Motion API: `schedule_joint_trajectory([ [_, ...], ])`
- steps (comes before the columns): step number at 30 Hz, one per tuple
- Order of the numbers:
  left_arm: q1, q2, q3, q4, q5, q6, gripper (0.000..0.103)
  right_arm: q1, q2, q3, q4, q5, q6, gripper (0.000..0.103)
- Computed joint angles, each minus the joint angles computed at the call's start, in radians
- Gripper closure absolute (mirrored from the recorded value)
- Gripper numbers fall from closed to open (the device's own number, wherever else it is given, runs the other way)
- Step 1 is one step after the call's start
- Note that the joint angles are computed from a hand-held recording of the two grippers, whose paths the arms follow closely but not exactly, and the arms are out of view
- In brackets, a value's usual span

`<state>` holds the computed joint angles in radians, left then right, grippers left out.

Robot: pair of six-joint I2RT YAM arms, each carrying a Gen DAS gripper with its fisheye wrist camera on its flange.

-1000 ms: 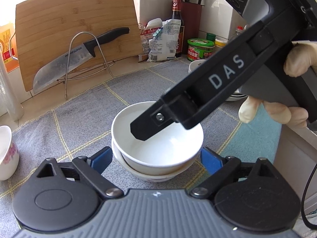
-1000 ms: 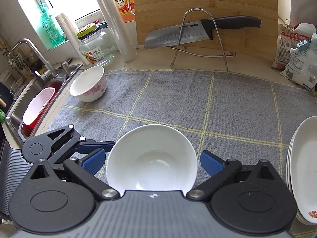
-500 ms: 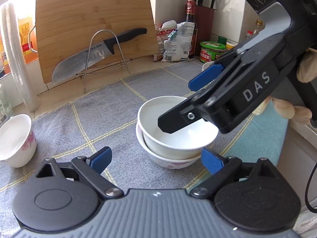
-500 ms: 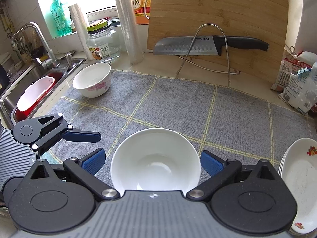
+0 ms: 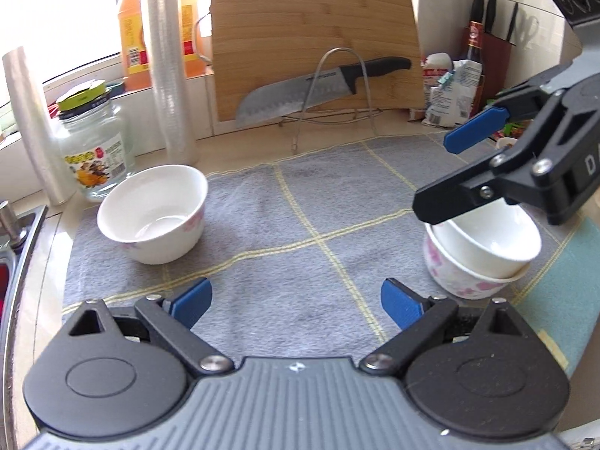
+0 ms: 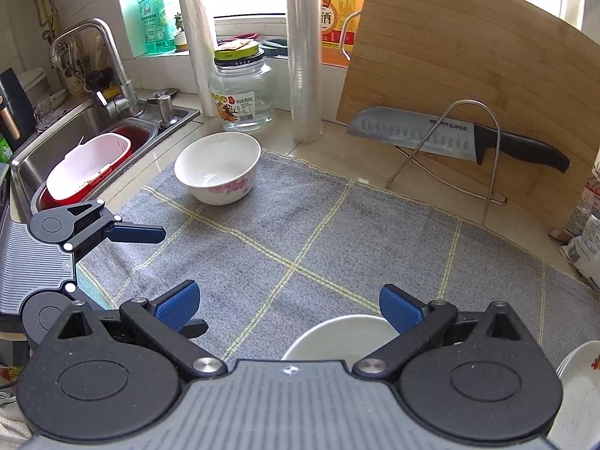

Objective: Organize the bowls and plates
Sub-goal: 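Move the right tool to the pink-flower bowl near the sink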

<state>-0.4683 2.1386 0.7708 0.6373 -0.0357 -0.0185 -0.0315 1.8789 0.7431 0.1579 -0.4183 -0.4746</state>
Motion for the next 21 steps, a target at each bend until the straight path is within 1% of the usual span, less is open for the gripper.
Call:
schedule_joint_trajectory([
  [9, 0.113, 0.041, 0.011, 0.055, -0.049, 0.020, 0.006, 0.144, 0.066, 0.115, -0.008, 0.030, 0.045, 0.000],
  [15, 0.154, 0.099, 0.054, 0.081, -0.063, 0.036, 0.006, 0.217, 0.158, 0.246, -0.051, 0.047, 0.045, 0.000],
  [21, 0.181, 0.164, 0.118, 0.089, -0.057, 0.043, 0.006, 0.259, 0.280, 0.421, -0.123, 0.038, 0.021, 0.000],
])
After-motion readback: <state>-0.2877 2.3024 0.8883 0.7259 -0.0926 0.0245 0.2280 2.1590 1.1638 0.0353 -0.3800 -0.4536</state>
